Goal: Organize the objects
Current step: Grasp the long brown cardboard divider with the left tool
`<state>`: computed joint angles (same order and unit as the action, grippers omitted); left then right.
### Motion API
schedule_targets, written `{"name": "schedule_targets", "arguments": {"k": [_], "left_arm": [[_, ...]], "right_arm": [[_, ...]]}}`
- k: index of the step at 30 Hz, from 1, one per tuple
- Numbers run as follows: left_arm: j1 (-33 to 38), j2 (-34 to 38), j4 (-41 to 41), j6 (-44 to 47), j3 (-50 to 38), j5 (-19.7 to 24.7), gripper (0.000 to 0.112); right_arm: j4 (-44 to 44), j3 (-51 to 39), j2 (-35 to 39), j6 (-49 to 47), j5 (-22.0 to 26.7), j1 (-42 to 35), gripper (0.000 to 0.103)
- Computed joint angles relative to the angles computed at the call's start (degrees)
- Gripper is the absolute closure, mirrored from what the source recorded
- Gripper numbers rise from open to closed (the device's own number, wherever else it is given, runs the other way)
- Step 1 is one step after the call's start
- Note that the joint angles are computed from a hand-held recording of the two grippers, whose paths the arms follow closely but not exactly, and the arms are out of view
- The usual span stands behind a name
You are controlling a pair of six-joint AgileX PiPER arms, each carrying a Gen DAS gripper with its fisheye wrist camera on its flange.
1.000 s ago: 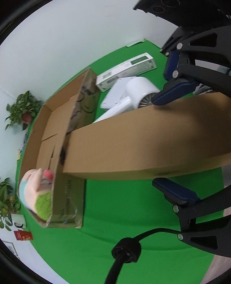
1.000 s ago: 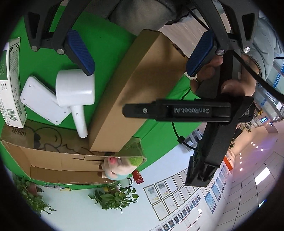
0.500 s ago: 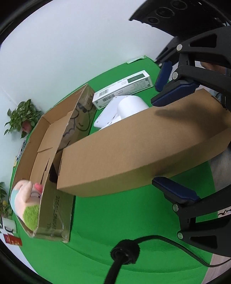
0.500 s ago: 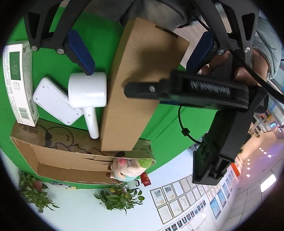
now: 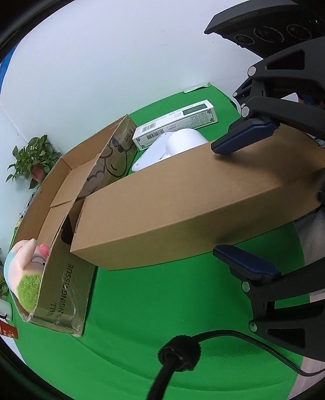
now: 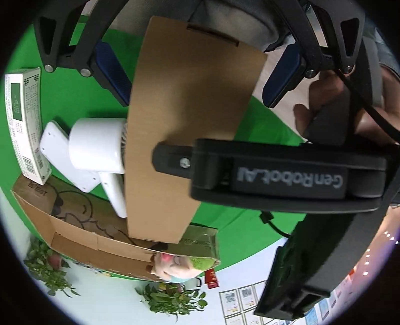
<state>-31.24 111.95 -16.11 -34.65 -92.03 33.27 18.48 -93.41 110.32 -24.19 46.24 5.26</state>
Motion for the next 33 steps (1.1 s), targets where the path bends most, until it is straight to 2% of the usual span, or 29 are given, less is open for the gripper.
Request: {"name": "schedule_targets", "arguments": {"k": [1,6,9,12,16,19,21,24,30,33], "left_arm": [[0.1,0.0,-0.4,0.2,0.0,-0.1,0.039],[-0.8,-0.1,3.7,-4.0,0.0,0.1,0.037],[-1.2,-1.3,6.1,-7.0,1.5,0.1,0.034],[-1.1,-3.1,8.5,-10.4,4.2,-0.9,0.024],[0.8,-5.1,-2.0,-2.8,9.7,-6.1,0.022],[1.1,-5.9,-5.0,-0.7,11.2,-7.9,0.021],[0.5,-6.4,-3.0,-2.5,11.2,-8.0,0.024],[0.0,-6.6,-2.5,-2.8,10.7,-7.9,0.042],[-3.1,-6.1,13.1,-15.9,4.6,0.0,0.046],[-3.6,-6.0,16.2,-18.1,2.4,3.4,0.046]], "right_arm": [[-1.0,0.4,-0.2,0.0,-0.4,0.2,0.011],[-3.2,1.3,-0.8,2.0,-1.8,1.0,0.015],[-0.8,1.9,-1.2,1.2,-1.7,0.0,0.017],[4.2,0.5,-0.5,-0.2,0.4,-1.7,0.017],[12.6,-1.1,0.7,-3.6,4.5,-4.9,0.017],[19.6,-2.9,2.5,-5.8,8.8,-7.7,0.017],[24.6,-3.8,3.9,-6.9,12.3,-9.5,0.017],[28.3,-4.1,4.8,-8.3,14.6,-10.5,0.017],[32.1,-4.5,6.1,-10.3,18.5,-11.9,0.017],[30.8,-3.1,4.6,-10.2,16.5,-11.4,0.013]]}}
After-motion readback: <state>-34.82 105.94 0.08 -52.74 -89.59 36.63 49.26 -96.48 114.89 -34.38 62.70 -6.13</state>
